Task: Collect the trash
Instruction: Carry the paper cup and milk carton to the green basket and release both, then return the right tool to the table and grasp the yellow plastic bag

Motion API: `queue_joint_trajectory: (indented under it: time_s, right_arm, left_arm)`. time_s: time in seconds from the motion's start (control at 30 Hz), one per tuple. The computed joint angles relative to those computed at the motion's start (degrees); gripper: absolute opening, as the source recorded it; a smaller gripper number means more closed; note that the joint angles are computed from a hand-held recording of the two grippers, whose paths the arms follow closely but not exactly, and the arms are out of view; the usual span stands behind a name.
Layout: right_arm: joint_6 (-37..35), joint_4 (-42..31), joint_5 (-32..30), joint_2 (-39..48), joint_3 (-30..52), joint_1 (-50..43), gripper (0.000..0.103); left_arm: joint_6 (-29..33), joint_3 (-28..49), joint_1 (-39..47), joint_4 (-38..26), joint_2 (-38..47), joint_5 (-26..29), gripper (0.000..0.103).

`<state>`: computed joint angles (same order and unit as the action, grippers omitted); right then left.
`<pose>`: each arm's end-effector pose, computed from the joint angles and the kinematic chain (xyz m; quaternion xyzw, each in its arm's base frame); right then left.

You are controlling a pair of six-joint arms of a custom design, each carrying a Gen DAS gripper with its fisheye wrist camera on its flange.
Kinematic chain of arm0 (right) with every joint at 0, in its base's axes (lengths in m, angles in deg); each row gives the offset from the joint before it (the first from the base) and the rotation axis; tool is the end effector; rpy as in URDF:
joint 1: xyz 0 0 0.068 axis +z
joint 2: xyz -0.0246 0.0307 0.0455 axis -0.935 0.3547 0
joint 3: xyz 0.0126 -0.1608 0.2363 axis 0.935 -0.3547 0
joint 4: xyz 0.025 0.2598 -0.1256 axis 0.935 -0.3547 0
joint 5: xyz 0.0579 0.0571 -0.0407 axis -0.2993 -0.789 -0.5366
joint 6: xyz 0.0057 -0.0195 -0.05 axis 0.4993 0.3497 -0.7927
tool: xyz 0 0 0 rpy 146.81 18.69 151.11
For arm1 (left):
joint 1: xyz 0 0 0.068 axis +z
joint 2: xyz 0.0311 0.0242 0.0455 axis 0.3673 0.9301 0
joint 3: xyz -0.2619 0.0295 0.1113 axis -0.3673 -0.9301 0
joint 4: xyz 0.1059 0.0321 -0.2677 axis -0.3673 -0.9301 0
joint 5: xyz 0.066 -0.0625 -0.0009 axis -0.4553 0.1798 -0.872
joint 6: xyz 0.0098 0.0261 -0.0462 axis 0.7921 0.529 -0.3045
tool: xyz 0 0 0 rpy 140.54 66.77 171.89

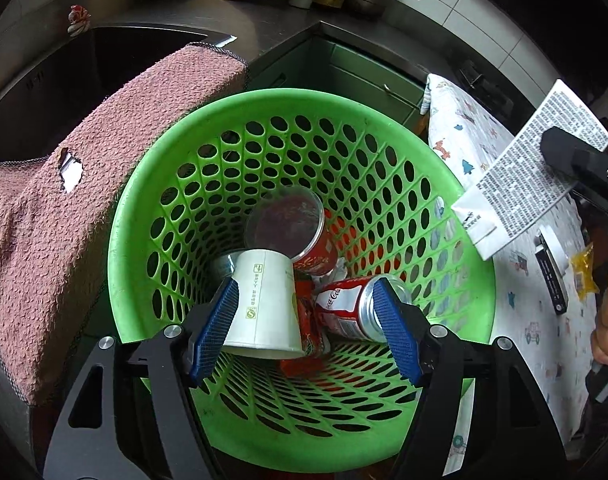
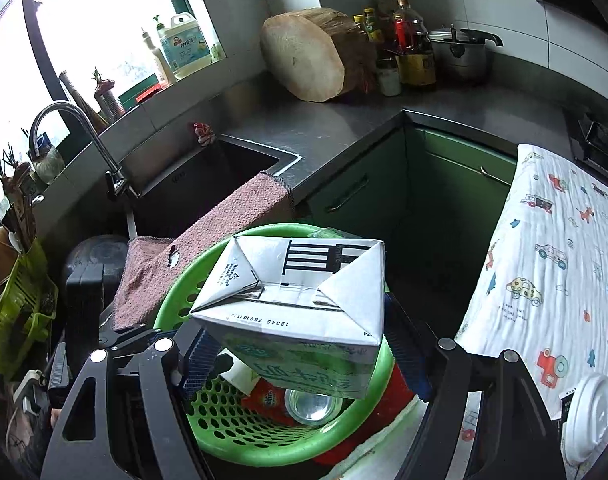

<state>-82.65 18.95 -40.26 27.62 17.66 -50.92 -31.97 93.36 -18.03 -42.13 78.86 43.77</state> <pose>0.2788 0.1051 0.1427 -0.1766 0.9059 0.2283 0.3101 0.2271 -0.1815 0.0556 -0.0265 0.9563 -0.1328 0.2591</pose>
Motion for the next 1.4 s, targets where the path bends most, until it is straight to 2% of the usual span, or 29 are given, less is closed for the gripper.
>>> queue_joint_trajectory:
  time_s: [0.23, 0.3, 0.33, 0.57, 0.77, 0.97, 1.1, 1.27, 1.4]
  right_arm:
    - [1.7, 3.0, 2.6, 7.3, 4.0, 3.3, 0.075]
    - [2.1, 3.9, 3.4, 8.0, 4.3, 3.8, 0.087]
    - [2.1, 4.3, 3.4, 8.0, 4.3, 3.9, 0.087]
    - [0.2, 3.2, 3.5, 3.7, 1.3, 3.0, 0.087]
    - [-3.0, 1.3, 0.8, -3.9, -4.3, -2.9, 0.088]
    - [-10.4, -4.0, -4.8, -12.7, -10.1, -16.8, 0.088]
    - [-19.2, -9.8, -9.2, -16.0, -11.4, -30.1, 0.088]
    - [-33.0, -17.3, -14.5, -13.9, -9.1, -49.0, 0.089]
    - [-43.0, -20.5, -15.7, -9.2, -5.1, -61.8, 0.091]
  left_arm:
    - [-0.4, -3.2, -0.2, 0.1, -4.3, -1.4, 0.071]
    - [-0.5, -3.8, 0.0, 0.2, -4.9, -1.5, 0.071]
    - [-0.6, -4.1, 0.0, 0.3, -5.1, -1.5, 0.072]
    - [-0.9, -4.1, -0.1, 0.3, -5.0, -1.4, 0.072]
    - [-1.5, -2.0, -2.6, -1.5, -5.0, -2.9, 0.074]
    - [-2.4, 1.6, -6.0, -4.3, -3.9, -4.3, 0.075]
    - [-2.3, 5.4, -8.6, -6.4, -2.4, -5.3, 0.077]
    - [-2.5, 12.0, -12.0, -9.7, 1.3, -6.1, 0.082]
    - [-2.2, 18.3, -14.5, -12.7, 4.8, -6.7, 0.084]
